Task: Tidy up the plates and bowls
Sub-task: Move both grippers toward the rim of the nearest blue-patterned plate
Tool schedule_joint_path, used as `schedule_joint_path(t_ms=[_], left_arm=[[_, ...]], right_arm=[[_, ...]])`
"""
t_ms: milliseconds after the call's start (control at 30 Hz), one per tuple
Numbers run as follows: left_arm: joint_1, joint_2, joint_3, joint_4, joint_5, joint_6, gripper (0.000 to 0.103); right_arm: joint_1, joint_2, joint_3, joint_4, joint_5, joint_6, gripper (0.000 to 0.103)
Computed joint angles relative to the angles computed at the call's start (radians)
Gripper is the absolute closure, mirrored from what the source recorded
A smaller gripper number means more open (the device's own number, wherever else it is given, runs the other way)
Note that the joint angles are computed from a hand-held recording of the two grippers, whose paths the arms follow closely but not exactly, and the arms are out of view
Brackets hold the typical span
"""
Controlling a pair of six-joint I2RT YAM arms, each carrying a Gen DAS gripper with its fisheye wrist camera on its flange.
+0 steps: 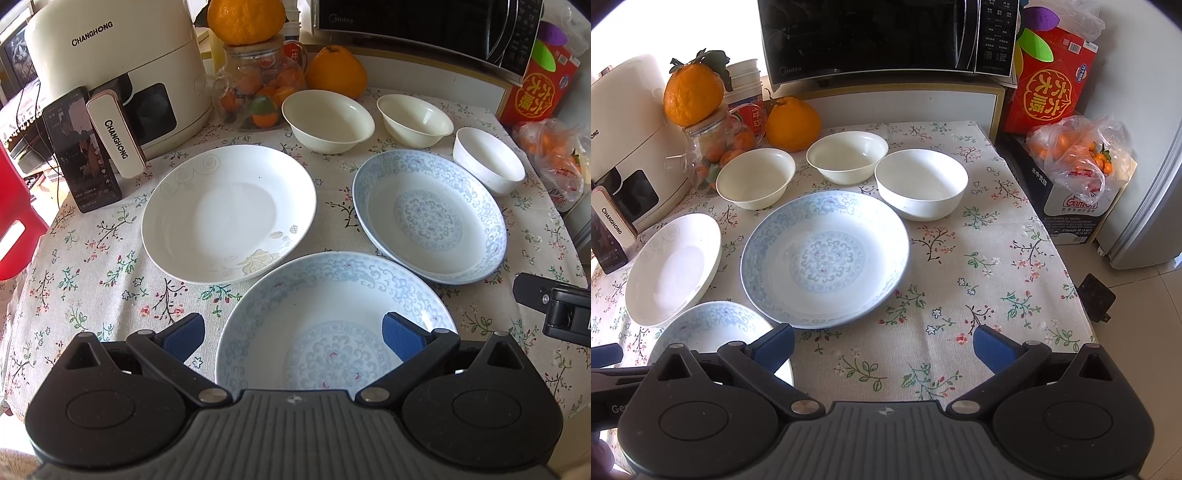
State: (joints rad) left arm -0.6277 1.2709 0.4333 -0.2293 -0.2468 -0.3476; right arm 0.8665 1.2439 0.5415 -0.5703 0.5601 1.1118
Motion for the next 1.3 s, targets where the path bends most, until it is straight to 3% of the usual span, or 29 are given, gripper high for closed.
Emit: schedule_joint_path(t_ms=[767,1033,1200,1300], left_arm=[[0.026,0.049,0.029,0.013,0.015,0.042,0.001],[-0.007,0.019,0.015,0.112,-0.106,0.107,0.001],[0.042,0.044,0.084,0.071,-0.007,0.227,0.001],[0.066,0.089,0.102,0.107,0.04,0.298,0.002]], right_arm=[[-0.024,-0.005,0.0,0.004,-0.022,-0.019,0.004],[-0.151,-0.069,0.024,-0.023,-0.133,-0.093,0.004],[-0.262,-0.058,0.048,0.009,-0.239,-0.192,0.004],[-0.33,-0.002,0.059,0.044,-0.28,-0.253,0.004]])
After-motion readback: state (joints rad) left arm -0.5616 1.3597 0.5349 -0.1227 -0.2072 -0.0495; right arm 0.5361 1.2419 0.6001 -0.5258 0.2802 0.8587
